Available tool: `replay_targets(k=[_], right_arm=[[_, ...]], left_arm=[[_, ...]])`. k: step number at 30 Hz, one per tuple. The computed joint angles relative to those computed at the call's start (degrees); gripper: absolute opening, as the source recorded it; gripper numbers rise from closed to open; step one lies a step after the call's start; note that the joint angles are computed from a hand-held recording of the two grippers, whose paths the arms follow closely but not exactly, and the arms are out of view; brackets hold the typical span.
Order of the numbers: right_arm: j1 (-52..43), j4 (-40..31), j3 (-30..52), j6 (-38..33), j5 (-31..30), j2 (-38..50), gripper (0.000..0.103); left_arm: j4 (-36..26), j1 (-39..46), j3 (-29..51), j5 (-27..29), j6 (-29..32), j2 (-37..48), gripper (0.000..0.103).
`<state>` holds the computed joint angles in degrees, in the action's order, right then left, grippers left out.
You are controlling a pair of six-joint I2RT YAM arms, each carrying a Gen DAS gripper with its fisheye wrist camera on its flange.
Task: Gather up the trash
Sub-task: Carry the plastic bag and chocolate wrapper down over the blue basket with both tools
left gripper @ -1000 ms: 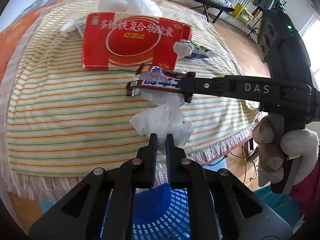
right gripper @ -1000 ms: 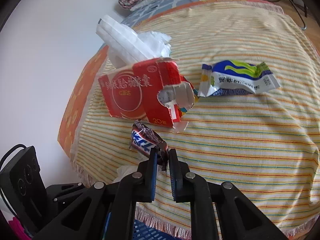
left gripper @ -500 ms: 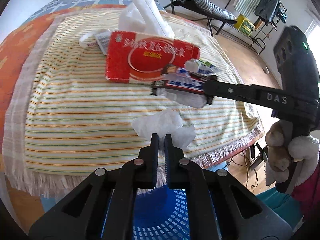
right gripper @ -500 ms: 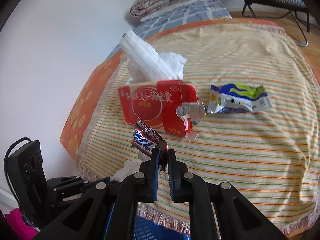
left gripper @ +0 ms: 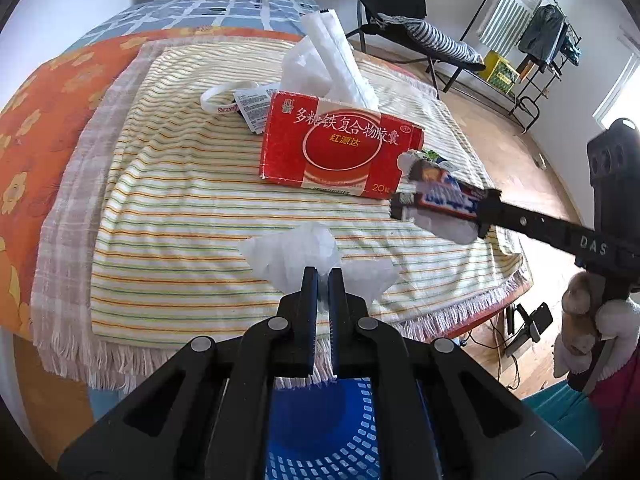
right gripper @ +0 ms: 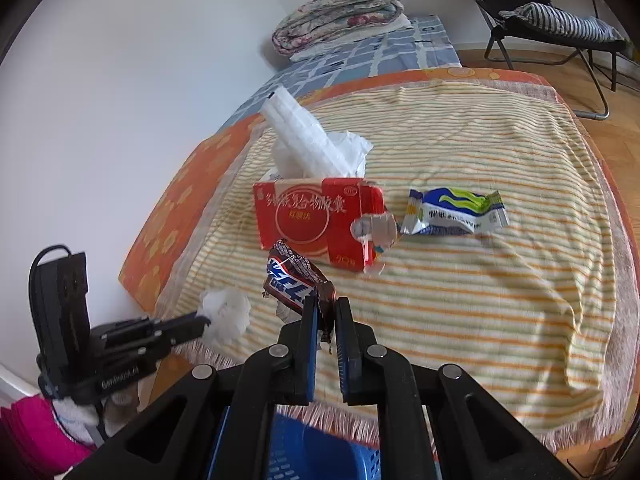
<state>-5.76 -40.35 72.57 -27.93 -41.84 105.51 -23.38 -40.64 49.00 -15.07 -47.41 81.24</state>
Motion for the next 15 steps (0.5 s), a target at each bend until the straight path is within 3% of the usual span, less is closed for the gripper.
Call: replay_targets(k=[15], right_arm=[[-3.78, 0.59, -15.91, -12.01, 2.33, -14.09, 0.006]], left_arm=[[-5.53, -10.62, -5.2, -5.75, -7.19, -8.46, 0.003]])
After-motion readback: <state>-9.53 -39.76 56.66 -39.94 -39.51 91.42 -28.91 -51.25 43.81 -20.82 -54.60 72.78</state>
